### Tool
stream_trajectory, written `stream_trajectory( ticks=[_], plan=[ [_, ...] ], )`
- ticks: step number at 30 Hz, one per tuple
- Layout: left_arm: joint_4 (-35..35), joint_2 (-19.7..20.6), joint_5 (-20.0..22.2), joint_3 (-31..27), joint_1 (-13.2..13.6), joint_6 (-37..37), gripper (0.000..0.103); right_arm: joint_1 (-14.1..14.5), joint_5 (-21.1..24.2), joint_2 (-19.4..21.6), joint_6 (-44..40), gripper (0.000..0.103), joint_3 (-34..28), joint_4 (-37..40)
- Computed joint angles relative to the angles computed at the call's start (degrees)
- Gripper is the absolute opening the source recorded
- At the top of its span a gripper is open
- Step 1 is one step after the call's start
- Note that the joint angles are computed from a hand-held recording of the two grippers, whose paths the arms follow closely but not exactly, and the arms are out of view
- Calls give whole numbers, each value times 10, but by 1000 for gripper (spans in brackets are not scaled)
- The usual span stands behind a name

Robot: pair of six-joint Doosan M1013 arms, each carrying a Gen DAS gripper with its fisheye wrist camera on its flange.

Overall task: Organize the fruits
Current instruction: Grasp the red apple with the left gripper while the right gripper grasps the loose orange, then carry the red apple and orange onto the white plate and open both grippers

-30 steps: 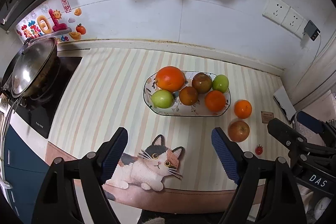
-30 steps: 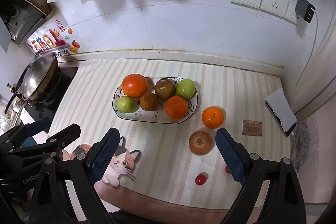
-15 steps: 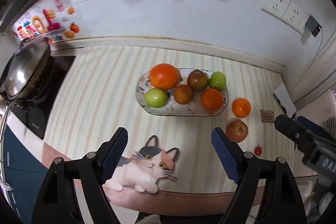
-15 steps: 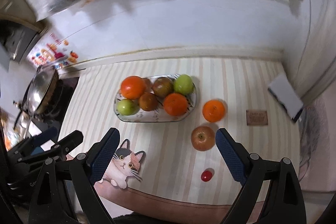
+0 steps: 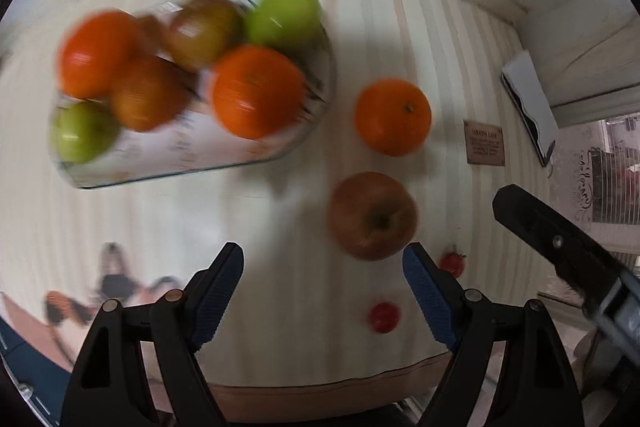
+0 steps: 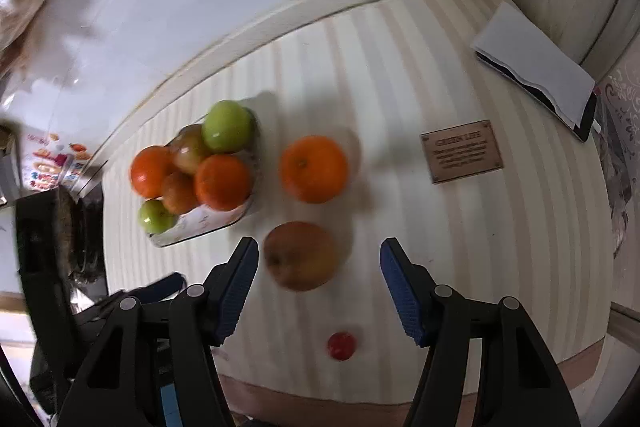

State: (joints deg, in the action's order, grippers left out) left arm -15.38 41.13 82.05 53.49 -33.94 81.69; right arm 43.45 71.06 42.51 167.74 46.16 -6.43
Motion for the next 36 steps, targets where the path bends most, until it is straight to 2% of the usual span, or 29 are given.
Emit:
stream_trajectory(
  ticks=[3, 7, 9, 10, 13, 17, 22, 26, 28, 30, 32, 33, 36],
  plan=[
    [-27, 25, 22, -23, -4, -9, 81, -6, -4, -5, 5, 66, 18, 3],
    [-23, 44, 31, -44, -15, -9, 81, -12, -9, -10, 15, 66, 38, 6],
    [-19, 44, 15, -40, -18, -9, 66, -14, -7, -11, 14, 66, 43, 7],
    [-18, 42, 4, -35, -20, -9, 64, -15, -8, -12, 14, 66, 45, 7],
    [8, 36, -15, -29, -28, -8, 63, -19, -7, -12, 8, 66, 46, 10],
    [42, 12, -37, 7, -27, 2, 63, -23, -7, -2, -7, 66, 31, 15],
    [71, -21, -47, 59, -10, -2, 63, -31, 7, 41, -60, 66, -33, 37],
    [101, -43, -52, 95, 6, -30, 63, -37, 45, 90, -94, 66, -105, 55],
    [106, -47, -55, 103, 11, -46, 63, -39, 65, 113, -104, 66, -139, 62],
    [109, -48, -58, 109, 18, -72, 63, -41, 49, 118, -110, 66, -141, 73],
    [99, -46, -57, 109, 23, -88, 63, -41, 56, 130, -121, 65, -160, 77],
    [95, -44, -56, 108, 25, -93, 63, -39, 76, 144, -128, 65, -186, 71],
    [88, -49, -70, 117, 32, -98, 64, -34, 104, 157, -148, 64, -216, 57]
  ],
)
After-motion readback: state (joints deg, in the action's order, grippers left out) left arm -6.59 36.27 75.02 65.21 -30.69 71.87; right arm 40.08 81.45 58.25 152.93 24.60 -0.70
